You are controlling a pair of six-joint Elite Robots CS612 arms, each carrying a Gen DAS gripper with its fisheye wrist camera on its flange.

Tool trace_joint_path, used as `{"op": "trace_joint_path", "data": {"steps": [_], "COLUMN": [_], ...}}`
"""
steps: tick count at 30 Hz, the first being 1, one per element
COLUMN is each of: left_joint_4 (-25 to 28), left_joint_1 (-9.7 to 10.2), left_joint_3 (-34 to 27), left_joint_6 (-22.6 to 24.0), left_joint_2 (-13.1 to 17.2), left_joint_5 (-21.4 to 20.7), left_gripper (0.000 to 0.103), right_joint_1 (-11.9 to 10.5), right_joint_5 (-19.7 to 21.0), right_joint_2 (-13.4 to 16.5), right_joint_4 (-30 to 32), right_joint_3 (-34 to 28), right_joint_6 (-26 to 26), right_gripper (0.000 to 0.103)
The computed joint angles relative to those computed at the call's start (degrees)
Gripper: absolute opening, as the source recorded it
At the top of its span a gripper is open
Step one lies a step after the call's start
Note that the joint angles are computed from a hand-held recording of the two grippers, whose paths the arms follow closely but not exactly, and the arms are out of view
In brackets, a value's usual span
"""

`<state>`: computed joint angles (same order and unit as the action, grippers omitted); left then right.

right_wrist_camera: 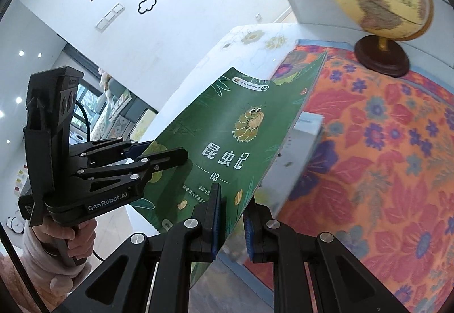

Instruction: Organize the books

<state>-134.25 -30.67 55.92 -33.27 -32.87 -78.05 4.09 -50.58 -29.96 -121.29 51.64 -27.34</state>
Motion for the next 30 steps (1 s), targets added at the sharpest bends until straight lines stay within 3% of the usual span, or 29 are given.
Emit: {"op": "trace_joint_path", "data": {"steps": [9,22,30], "left_joint_4": [-1.3,-1.5,-0.3], "left_joint_1": [1.17,1.99,2.14], "left_joint_3": [1.6,1.9,2.2], "left_joint_6": [-0.9,-2.7,-4.3], "left_joint_2": [0.3,1.6,2.4], "left_joint_5": [-2.2,-6.0,-6.5], "left_gripper": [0.021,0.022,0.027], "right_joint_1": [1.4,1.5,1.2], "right_joint_5": [-1.7,-2.6,-2.2], "right_joint_2": [1.9,4.0,5.7], "right_joint_4": [2.0,3.5,4.0], "right_joint_3": [-2.4,-3.4,-4.0], "right_joint_6": [0.7,4.2,10.6], "right_gripper": [0.013,0.014,0.015]}}
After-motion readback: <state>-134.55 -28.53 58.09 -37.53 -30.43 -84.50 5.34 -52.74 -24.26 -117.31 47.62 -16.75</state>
